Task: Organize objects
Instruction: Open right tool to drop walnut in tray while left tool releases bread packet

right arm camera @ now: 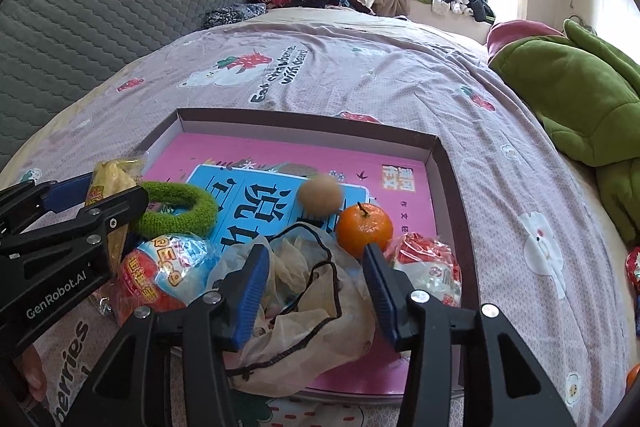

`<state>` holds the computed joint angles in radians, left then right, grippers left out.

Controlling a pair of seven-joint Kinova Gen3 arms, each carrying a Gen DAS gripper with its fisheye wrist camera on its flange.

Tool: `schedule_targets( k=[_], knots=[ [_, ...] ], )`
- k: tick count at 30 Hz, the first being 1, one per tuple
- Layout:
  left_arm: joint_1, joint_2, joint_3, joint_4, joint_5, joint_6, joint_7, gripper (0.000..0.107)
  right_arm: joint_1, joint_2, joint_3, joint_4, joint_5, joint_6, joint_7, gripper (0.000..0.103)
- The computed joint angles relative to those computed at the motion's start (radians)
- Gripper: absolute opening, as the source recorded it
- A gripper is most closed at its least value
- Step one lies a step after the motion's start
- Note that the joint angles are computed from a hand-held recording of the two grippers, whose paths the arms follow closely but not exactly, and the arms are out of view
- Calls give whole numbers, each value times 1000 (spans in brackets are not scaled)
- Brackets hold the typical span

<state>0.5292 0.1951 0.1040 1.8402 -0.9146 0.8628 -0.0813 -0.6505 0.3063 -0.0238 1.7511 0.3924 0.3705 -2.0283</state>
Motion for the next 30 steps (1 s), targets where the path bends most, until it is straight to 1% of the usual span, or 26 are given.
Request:
schedule_targets(
  k=[11, 17, 27, 30],
  knots=[
    [6, -15, 8, 6, -9, 16, 26, 52, 6, -23, -5, 17, 1, -3, -14, 51],
    [6, -30, 19, 4, -17, 39, 43, 55, 11, -40, -8, 24, 4, -1, -26, 51],
    [13, -49, 44, -11, -23, 93, 57, 57, 21, -80, -20, 40, 31, -8, -55, 51],
    [16, -52, 52, -19, -21, 110, 54, 60, 21, -91, -25, 41, 41, -4, -63, 51]
  ],
)
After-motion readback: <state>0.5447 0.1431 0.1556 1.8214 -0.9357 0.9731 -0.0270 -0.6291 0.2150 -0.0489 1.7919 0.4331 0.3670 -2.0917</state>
